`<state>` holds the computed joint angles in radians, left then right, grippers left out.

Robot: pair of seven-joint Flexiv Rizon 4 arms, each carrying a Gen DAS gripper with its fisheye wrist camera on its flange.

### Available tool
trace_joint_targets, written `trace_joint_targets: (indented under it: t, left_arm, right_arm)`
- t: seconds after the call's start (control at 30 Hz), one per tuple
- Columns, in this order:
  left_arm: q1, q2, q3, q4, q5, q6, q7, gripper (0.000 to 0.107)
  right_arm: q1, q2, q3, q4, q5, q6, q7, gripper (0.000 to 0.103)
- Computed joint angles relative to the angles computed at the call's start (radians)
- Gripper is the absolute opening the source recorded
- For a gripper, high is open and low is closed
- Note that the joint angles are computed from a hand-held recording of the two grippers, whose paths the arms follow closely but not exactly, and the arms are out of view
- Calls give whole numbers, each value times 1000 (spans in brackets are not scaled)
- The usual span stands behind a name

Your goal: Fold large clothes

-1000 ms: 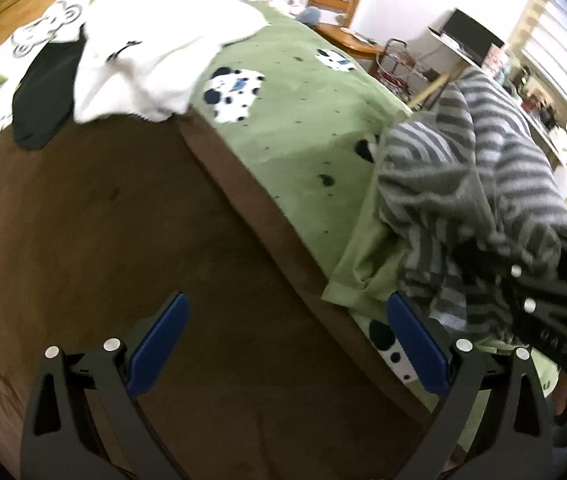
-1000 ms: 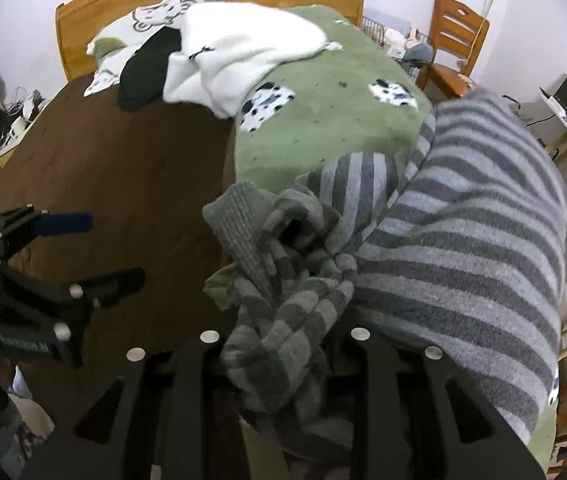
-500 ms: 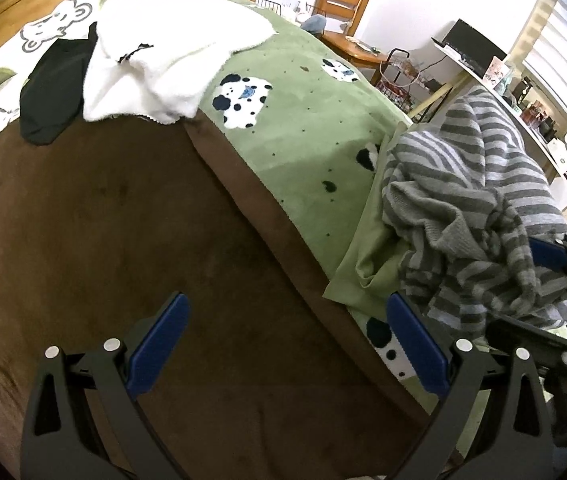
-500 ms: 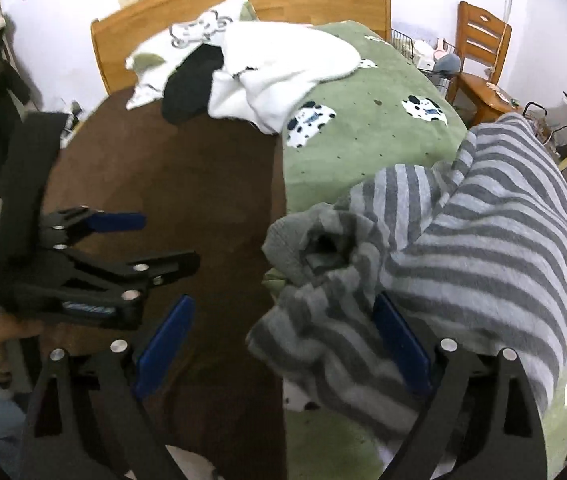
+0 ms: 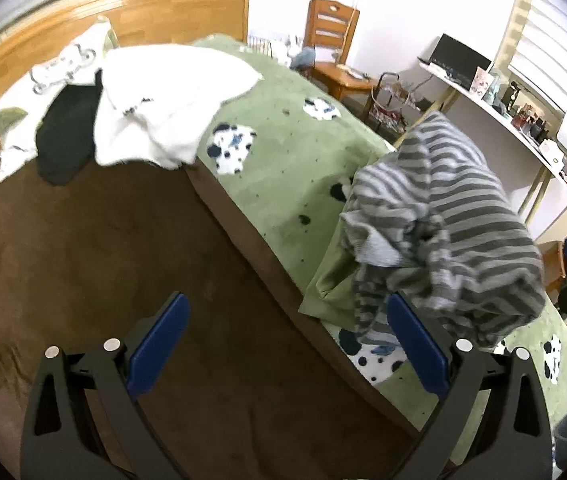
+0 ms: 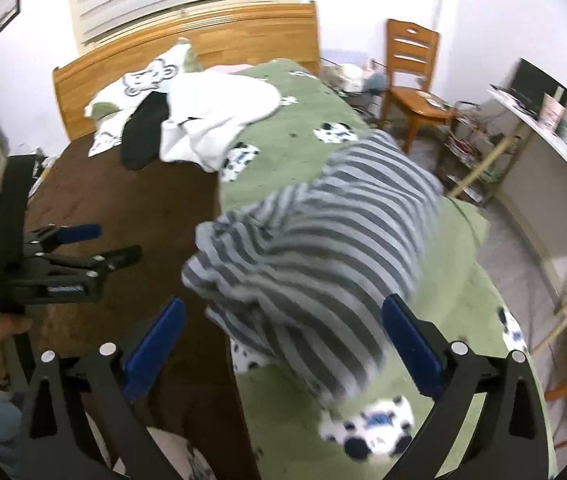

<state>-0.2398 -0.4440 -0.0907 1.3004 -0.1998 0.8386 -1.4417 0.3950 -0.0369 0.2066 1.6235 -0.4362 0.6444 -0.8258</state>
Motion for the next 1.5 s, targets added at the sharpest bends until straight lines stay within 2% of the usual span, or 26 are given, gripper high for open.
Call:
trace_joint_targets:
  t: [0.07, 0.27, 0.43, 0.63, 0.83, 1.03, 1.5]
  left_arm:
    - [-18, 42, 20, 32, 34, 10, -30, 96]
    - [-16, 150, 19, 136, 46, 4, -41, 96]
    - [-12, 245, 5, 246, 34, 16, 32, 96]
    - [-25, 334, -8, 372, 8, 58, 136, 97]
    - [-49, 416, -18, 477, -89, 91, 208, 96]
    - [-65, 456, -18, 516, -71, 128, 210, 96]
    - [-62, 460, -17, 520, -59, 145, 179, 96]
  right_arm:
    - [4, 37, 12, 34, -37, -32, 42, 97]
    - [12, 124, 65, 123, -109, -108, 193, 97]
    - [22, 189, 115, 200, -163, -151, 337, 97]
    - [49, 239, 171, 247, -224, -247, 435, 97]
    - [81, 263, 210, 263, -263, -331, 484, 97]
    - [105, 270, 222, 260, -280, -373, 478, 97]
    - [119, 265, 217, 259, -289, -364, 483, 97]
